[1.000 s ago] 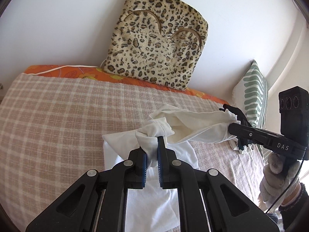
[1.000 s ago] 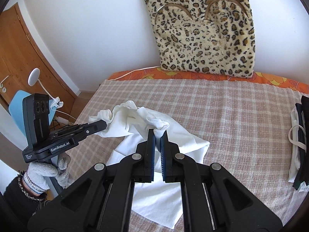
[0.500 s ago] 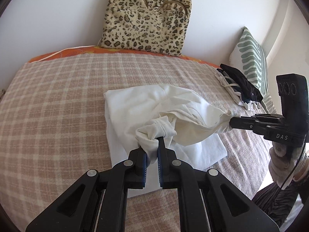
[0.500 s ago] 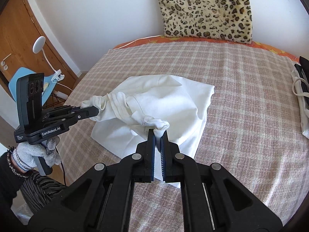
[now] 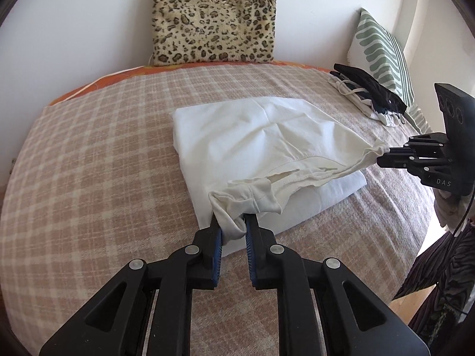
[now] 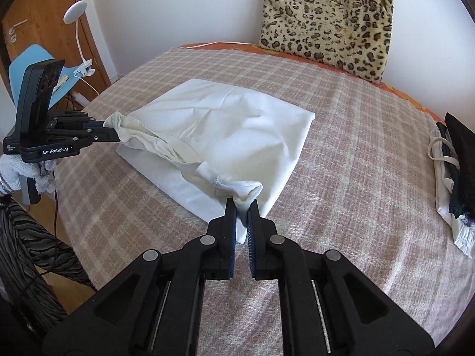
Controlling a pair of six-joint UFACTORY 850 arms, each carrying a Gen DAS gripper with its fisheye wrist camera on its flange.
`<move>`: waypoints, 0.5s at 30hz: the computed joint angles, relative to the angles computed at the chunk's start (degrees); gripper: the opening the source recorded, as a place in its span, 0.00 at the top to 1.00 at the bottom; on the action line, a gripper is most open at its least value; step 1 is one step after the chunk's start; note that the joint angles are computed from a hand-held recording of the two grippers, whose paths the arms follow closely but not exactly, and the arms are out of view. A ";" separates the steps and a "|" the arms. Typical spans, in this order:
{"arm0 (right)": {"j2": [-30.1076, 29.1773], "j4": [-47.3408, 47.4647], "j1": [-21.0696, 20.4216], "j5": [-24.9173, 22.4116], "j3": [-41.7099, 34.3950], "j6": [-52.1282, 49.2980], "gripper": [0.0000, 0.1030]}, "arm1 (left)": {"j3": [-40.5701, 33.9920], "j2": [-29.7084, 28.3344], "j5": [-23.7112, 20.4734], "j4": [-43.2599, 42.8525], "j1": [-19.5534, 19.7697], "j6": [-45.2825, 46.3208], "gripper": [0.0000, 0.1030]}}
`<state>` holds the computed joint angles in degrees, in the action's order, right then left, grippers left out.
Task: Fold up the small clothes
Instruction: 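Open both tools to release the folded shirt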
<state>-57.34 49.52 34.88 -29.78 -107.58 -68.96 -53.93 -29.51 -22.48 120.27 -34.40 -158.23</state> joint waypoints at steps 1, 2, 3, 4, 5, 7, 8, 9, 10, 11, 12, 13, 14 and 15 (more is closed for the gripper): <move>0.54 0.66 -0.19 -0.08 0.90 -1.08 0.89 | 0.30 0.23 -0.28 -1.72 -0.34 2.12 0.84; 1.16 1.85 -0.53 -0.61 1.90 -2.53 0.88 | 0.65 0.51 -0.39 -3.33 -0.59 3.75 0.79; 1.53 3.14 -0.95 -1.78 2.41 -3.98 0.85 | 1.44 1.05 -0.52 -3.01 -0.78 2.98 0.79; 1.88 4.32 -1.35 -2.65 2.87 -4.94 0.83 | 2.44 1.74 -0.59 -0.95 -0.80 0.58 0.79; 2.09 5.87 -1.85 -3.55 3.14 -5.55 0.78 | 3.33 2.41 -0.89 0.21 -0.89 -1.00 0.79; 2.18 8.97 -2.88 -5.27 3.18 -5.88 0.75 | 5.24 3.98 -1.85 3.92 -1.04 -6.00 0.79; 2.08 9.55 -3.17 -5.58 2.99 -5.08 0.75 | 6.13 4.75 -2.36 6.41 -1.04 -8.76 0.79; 1.77 10.00 -3.46 -6.00 2.49 -4.30 0.75 | 6.67 5.33 -3.18 6.57 -1.21 -9.55 0.79; 1.42 10.29 -3.60 -6.16 1.99 -3.42 0.75 | 6.93 5.72 -3.79 7.04 -1.17 -10.43 0.79; 0.87 10.05 -3.64 -6.51 1.16 -2.15 0.75 | 6.98 5.90 -4.20 7.84 -0.99 -11.35 0.79; -0.11 8.96 -3.55 -7.29 -0.37 -0.06 0.75 | 6.66 5.76 -4.56 8.23 -0.89 -11.80 0.79; -0.94 7.81 -3.30 -7.63 -1.64 1.76 0.75 | 6.01 5.35 -4.59 8.08 -0.62 -11.47 0.79; -1.80 6.55 -2.94 -7.74 -2.89 3.31 0.75 | 5.25 4.76 -4.50 8.05 -0.35 -11.24 0.79; -2.44 5.38 -2.52 -7.66 -3.82 4.47 0.75 | 4.42 4.03 -4.24 8.75 -0.03 -11.70 0.79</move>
